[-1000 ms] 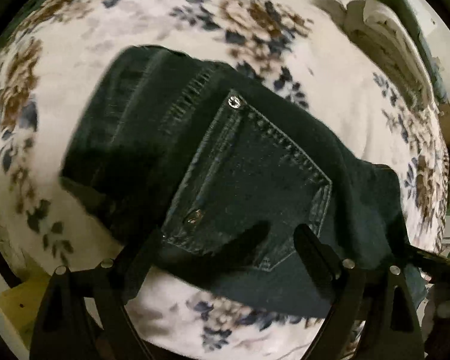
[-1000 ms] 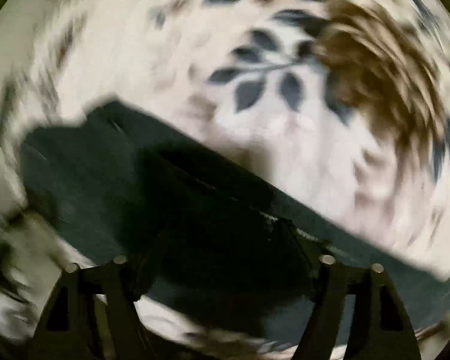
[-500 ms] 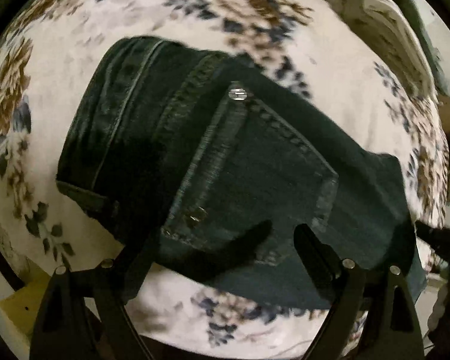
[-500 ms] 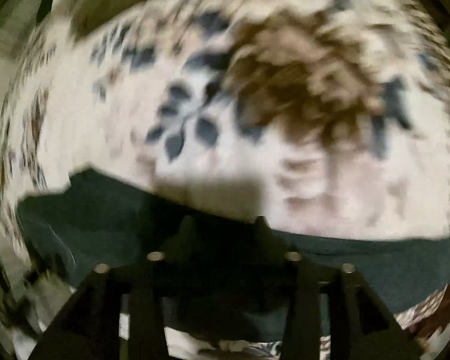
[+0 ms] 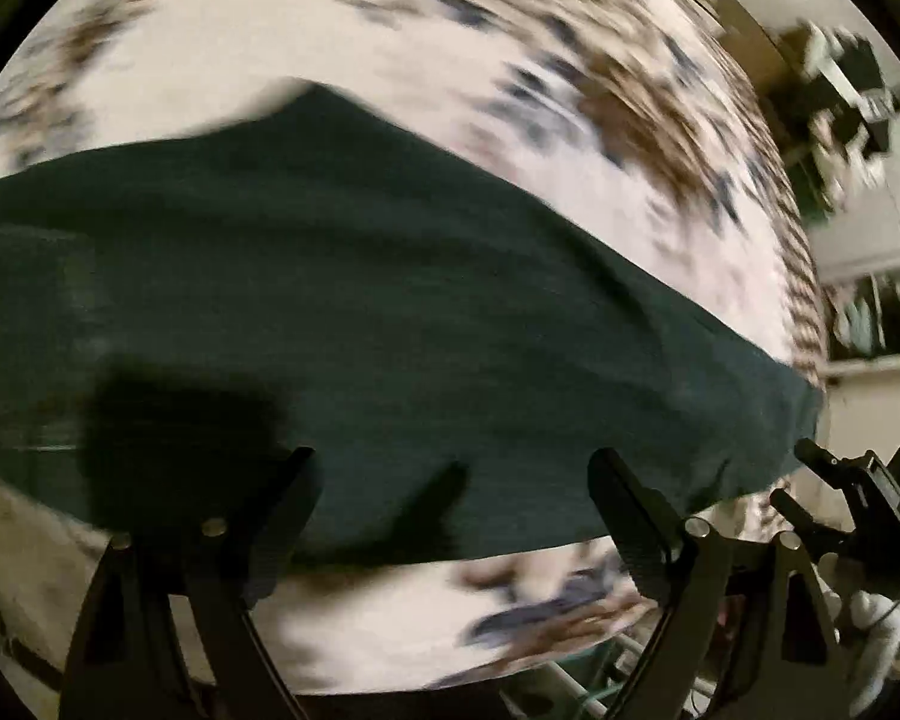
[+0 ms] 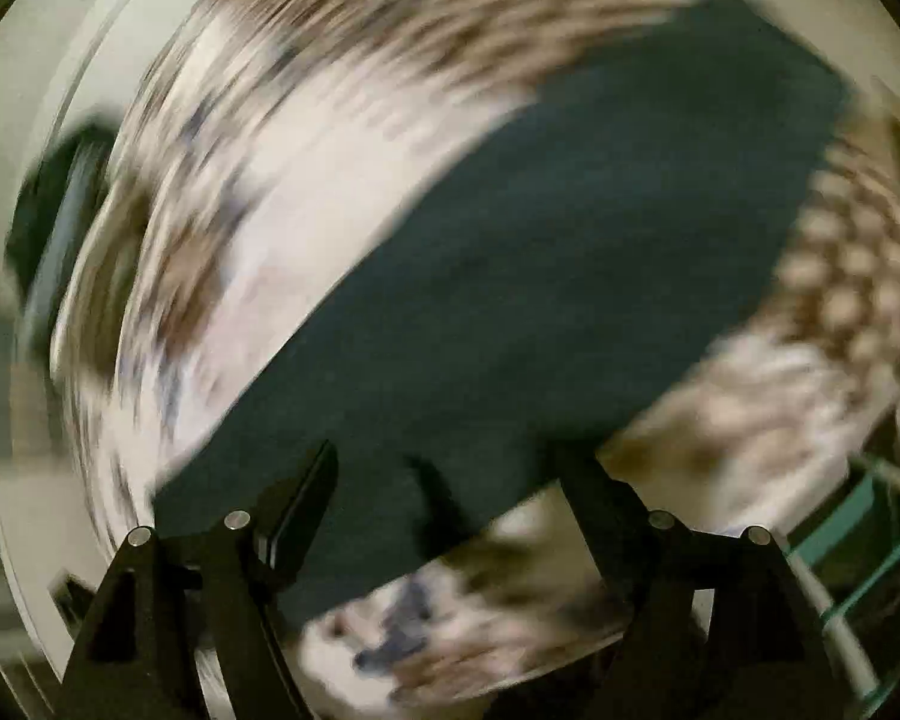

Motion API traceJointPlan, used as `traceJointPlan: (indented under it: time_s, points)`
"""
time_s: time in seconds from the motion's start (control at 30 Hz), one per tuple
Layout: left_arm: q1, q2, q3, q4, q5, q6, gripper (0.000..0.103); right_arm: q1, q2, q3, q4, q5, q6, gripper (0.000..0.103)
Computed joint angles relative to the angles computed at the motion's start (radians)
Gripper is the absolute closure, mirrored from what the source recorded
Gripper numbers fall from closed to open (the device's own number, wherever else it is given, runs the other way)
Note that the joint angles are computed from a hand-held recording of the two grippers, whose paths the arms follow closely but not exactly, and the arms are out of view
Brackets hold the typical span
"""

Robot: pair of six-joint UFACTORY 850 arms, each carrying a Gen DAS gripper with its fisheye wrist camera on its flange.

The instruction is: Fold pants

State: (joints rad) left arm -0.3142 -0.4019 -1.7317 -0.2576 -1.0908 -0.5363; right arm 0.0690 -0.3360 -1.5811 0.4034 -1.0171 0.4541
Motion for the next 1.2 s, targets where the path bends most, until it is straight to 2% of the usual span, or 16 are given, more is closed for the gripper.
traceJointPlan:
  time_s: [0.1,0.17,0.23,0.3,0.4,0.53,0.6,0.63,0.73,0.8,0.83,0.87,0.9,0.93,1.07,1.2]
  points:
    - [-0.037,-0.086,-0.078,-0.016,-0.001,0.009,0.013,-0.145,0.076,0.126,0.026,0.129,0.014,0.031]
    - [-0.049,-0.13,-0.111,-0.002,-0.025,-0.011,0.013,-0.228,0.08,0.174,0.097,0.192,-0.056,0.045]
    - [-0.051,-0.15,-0.116,0.013,-0.02,-0.033,0.002,-0.293,0.068,0.212,0.224,0.241,-0.177,0.045]
    - [-0.055,-0.151,-0.114,0.027,-0.015,-0.054,0.0,-0.317,0.053,0.238,0.315,0.281,-0.268,0.045]
    - [-0.069,-0.162,-0.132,0.085,-0.032,-0.113,0.0,-0.355,0.032,0.267,0.538,0.324,-0.449,0.045]
    - [-0.095,-0.208,-0.191,0.167,-0.074,-0.186,0.0,-0.398,0.01,0.288,0.761,0.314,-0.642,0.047]
    - [-0.103,-0.231,-0.225,0.188,-0.103,-0.214,0.0,-0.403,0.006,0.285,0.778,0.307,-0.674,0.084]
    - [-0.105,-0.239,-0.239,0.193,-0.112,-0.22,0.0,-0.4,0.006,0.28,0.761,0.31,-0.67,0.094]
    - [-0.116,-0.251,-0.254,0.212,-0.105,-0.247,0.0,-0.4,0.019,0.289,0.822,0.312,-0.758,0.092]
    - [-0.127,-0.267,-0.276,0.221,-0.102,-0.261,0.0,-0.384,-0.004,0.262,0.759,0.313,-0.715,0.086]
    - [-0.138,-0.288,-0.306,0.229,-0.109,-0.275,0.0,-0.388,-0.034,0.248,0.762,0.279,-0.702,0.082]
    - [-0.142,-0.292,-0.311,0.231,-0.108,-0.28,0.0,-0.393,-0.054,0.243,0.781,0.253,-0.693,0.082]
    - [-0.144,-0.294,-0.314,0.231,-0.107,-0.284,0.0,-0.397,-0.055,0.255,0.823,0.256,-0.706,0.086]
    - [-0.145,-0.284,-0.305,0.229,-0.104,-0.285,0.0,-0.38,-0.042,0.263,0.832,0.291,-0.697,0.094]
    - [-0.134,-0.198,-0.205,0.21,-0.023,-0.283,0.0,-0.343,0.025,0.247,0.771,0.34,-0.676,0.094]
    - [-0.129,-0.114,-0.141,0.249,0.01,-0.296,0.0,-0.283,0.107,0.184,0.643,0.348,-0.618,0.094]
